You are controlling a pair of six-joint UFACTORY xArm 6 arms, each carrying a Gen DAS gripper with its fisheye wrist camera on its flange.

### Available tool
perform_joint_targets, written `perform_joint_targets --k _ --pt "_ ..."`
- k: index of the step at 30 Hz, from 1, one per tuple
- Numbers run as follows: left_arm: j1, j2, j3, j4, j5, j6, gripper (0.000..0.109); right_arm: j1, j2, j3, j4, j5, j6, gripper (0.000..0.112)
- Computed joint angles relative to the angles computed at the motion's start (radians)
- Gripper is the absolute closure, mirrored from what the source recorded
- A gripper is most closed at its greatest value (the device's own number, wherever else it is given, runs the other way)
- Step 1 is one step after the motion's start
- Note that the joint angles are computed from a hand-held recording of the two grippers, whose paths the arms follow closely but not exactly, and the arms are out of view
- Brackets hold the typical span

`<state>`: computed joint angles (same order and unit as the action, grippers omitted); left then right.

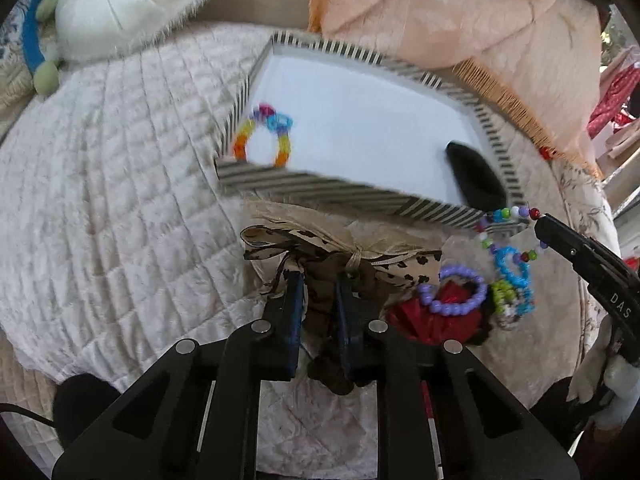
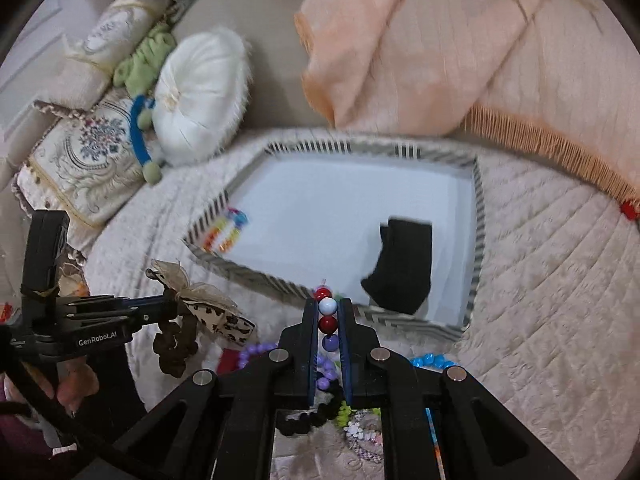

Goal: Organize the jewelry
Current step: 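Grasp the multicolour bead bracelet with the right tool while the left tool grasps the leopard bow clip, then release the bow clip in the tray with the left tool while the right tool drops the bracelet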

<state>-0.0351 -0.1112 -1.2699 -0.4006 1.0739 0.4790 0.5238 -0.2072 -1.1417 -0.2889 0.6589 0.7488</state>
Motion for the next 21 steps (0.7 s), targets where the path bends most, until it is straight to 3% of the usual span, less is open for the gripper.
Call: perform_joint_targets --k 9,21 --pt "0.013 -0.049 -0.056 -0.057 0.014 0.018 0.094 0.014 -0.033 -0.053 -0.078 0.04 0.054 0.104" --pt "-0.047 -0.029 -0.102 -0.002 -0.089 -0.022 0.094 0.007 -0.034 -0.078 -0.104 0.056 0.069 0.104"
